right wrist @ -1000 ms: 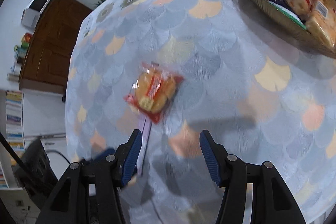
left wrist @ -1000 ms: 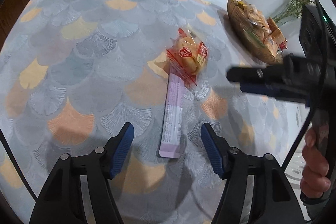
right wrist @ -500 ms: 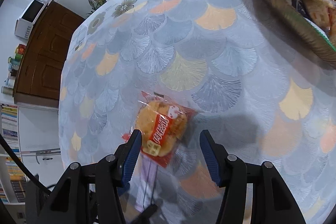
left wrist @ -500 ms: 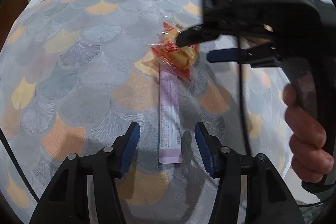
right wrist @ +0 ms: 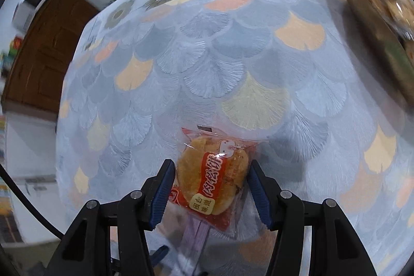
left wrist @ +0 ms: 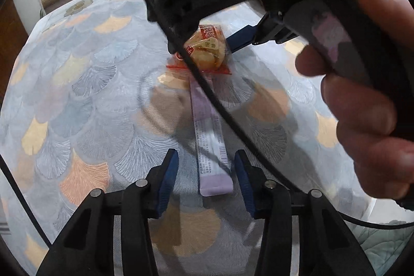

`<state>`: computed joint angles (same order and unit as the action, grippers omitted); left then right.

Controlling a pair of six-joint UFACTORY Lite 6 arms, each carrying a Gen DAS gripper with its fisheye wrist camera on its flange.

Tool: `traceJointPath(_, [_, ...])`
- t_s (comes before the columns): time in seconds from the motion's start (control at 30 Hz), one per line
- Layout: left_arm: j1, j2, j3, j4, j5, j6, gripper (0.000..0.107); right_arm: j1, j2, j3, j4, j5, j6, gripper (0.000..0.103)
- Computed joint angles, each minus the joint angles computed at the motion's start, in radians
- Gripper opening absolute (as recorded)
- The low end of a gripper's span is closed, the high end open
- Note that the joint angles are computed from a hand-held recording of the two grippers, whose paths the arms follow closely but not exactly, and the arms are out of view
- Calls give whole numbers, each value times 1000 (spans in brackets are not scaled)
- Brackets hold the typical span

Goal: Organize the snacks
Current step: 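Grasp red-labelled bread bun with right tool while left tool grasps pink stick pack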

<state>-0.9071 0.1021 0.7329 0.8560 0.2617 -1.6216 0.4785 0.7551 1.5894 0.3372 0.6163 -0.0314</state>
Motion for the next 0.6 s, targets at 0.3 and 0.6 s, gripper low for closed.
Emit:
traceJointPath(0.3, [16,-1,2,-28,-15,33,40,43,13,15,-110,-36,25,49])
traceJointPath(0.6, [35,-24,-36,1,-27,23,40,0,-14,-21,-36,-49,-61,48])
